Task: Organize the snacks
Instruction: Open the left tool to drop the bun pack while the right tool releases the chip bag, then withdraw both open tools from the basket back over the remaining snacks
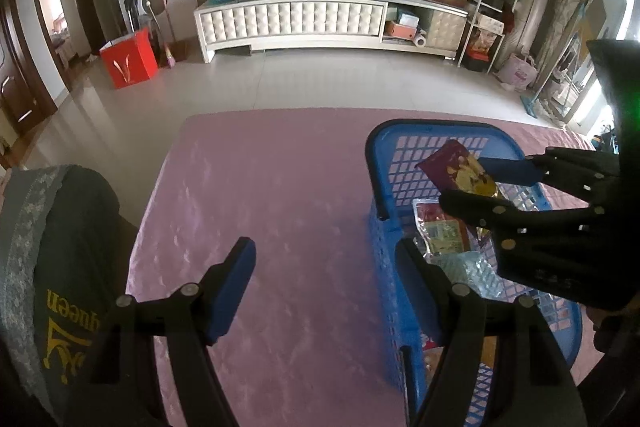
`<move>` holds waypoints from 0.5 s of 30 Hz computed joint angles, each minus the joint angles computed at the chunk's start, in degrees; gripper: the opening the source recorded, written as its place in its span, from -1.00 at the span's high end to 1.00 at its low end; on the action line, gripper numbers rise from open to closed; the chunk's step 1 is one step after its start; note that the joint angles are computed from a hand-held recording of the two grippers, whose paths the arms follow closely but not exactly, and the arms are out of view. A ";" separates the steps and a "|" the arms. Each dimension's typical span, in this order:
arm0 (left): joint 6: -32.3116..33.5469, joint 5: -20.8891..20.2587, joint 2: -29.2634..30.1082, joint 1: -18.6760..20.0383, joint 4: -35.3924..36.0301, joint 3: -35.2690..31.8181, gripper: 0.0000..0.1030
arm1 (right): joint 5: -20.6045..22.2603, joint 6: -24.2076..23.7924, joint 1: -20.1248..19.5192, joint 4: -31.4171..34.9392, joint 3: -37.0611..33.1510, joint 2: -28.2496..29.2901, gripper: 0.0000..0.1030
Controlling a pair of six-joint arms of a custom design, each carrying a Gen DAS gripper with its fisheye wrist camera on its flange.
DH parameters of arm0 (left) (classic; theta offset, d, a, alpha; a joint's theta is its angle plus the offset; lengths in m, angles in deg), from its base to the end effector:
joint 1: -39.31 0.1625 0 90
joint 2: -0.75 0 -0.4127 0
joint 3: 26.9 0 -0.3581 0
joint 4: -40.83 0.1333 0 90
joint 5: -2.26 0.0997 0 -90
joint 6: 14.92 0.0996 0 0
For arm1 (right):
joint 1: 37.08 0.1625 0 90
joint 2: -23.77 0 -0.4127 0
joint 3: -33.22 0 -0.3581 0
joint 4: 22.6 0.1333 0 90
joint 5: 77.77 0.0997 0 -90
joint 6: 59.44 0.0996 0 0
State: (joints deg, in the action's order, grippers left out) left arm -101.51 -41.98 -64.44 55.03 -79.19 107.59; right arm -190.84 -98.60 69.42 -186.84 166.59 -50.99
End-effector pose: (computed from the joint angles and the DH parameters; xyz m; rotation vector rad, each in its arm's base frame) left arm -0.2650 -0.2872 0.0852 0.0948 2.2534 -0.7959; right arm 0.2085 -0.3718 0.1936 1.1866 -2.4087 0.2536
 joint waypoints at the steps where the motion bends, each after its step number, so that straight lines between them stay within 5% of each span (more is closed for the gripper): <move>1: 0.13 -0.04 0.00 0.15 -0.52 0.17 -0.36 | -0.15 -0.13 -0.16 -0.27 -0.11 0.55 0.00; 8: -0.67 0.20 -0.33 -0.02 -0.29 0.69 -0.36 | -0.89 -1.79 -0.76 -3.47 -0.71 4.30 -0.08; 10: -1.05 0.08 -0.33 -0.01 -0.22 0.78 -0.36 | -2.14 -2.75 -0.32 -3.88 -0.32 4.70 -0.61; 15: -3.26 0.17 -0.02 -0.93 0.11 0.91 -0.36 | -0.78 -4.53 -0.55 -6.62 1.59 1.76 -0.78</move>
